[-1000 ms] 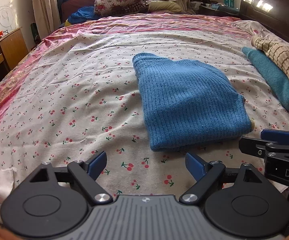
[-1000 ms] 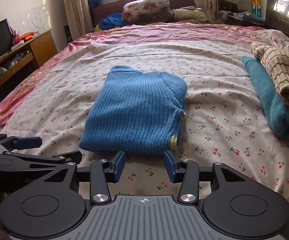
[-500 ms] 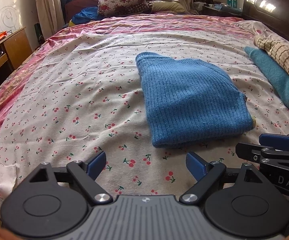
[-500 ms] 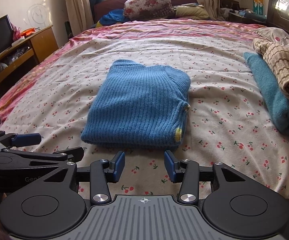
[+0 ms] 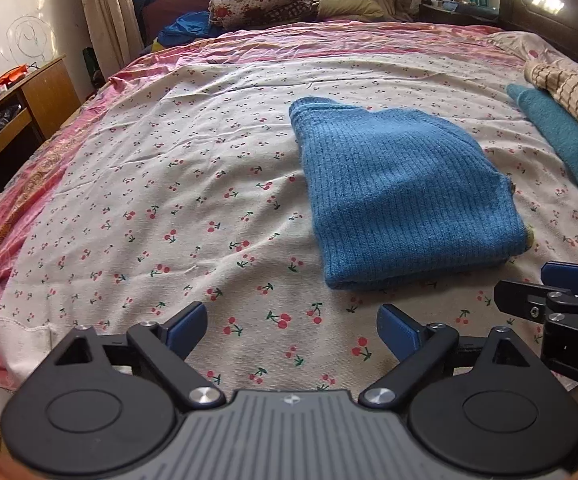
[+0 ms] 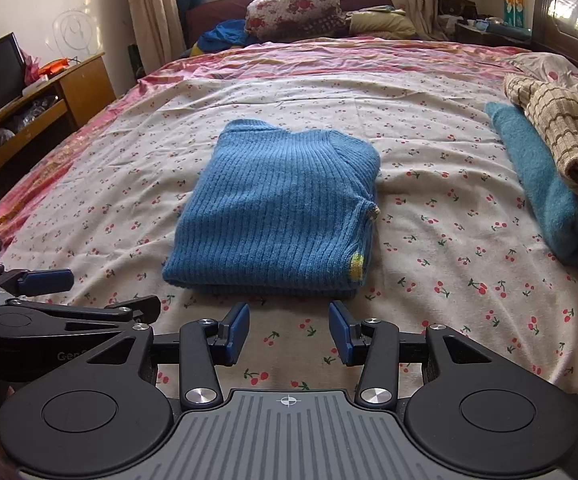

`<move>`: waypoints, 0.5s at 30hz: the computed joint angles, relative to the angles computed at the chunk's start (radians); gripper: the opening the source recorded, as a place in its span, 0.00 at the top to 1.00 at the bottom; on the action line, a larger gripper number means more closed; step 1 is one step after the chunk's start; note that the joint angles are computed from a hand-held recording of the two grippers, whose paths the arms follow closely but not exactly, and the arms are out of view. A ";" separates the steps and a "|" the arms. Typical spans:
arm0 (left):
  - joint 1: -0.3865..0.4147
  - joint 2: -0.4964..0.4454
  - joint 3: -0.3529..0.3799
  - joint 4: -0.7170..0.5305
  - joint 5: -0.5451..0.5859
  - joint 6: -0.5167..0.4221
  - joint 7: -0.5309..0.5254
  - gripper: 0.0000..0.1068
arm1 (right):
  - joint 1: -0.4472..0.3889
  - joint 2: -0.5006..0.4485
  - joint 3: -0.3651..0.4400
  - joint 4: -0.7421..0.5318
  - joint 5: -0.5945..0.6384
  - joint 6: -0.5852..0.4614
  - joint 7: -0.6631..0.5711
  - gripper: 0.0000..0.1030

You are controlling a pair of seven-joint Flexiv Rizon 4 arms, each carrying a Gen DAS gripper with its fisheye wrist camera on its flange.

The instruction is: Fold small clothes

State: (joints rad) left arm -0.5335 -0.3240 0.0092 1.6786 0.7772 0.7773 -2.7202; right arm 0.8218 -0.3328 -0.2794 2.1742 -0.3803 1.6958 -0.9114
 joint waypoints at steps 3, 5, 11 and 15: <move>-0.005 0.002 0.002 0.003 0.016 0.009 -0.011 0.09 | 0.002 0.000 -0.002 0.000 0.001 0.001 -0.001 0.58; -0.005 0.000 0.000 -0.001 0.013 -0.005 -0.004 0.09 | -0.003 0.000 0.003 0.000 0.002 0.000 -0.003 0.58; 0.003 -0.007 -0.007 -0.005 -0.018 -0.022 0.023 0.09 | 0.016 0.002 -0.014 0.005 0.000 0.002 0.002 0.58; 0.008 -0.006 -0.005 0.006 -0.035 0.002 0.027 0.09 | 0.030 0.004 -0.027 0.009 0.002 0.004 0.004 0.58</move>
State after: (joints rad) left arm -0.5252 -0.3296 0.0043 1.6844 0.7426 0.7789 -2.6930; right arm 0.8517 -0.3288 -0.3064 2.1832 -0.3784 1.6997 -0.9078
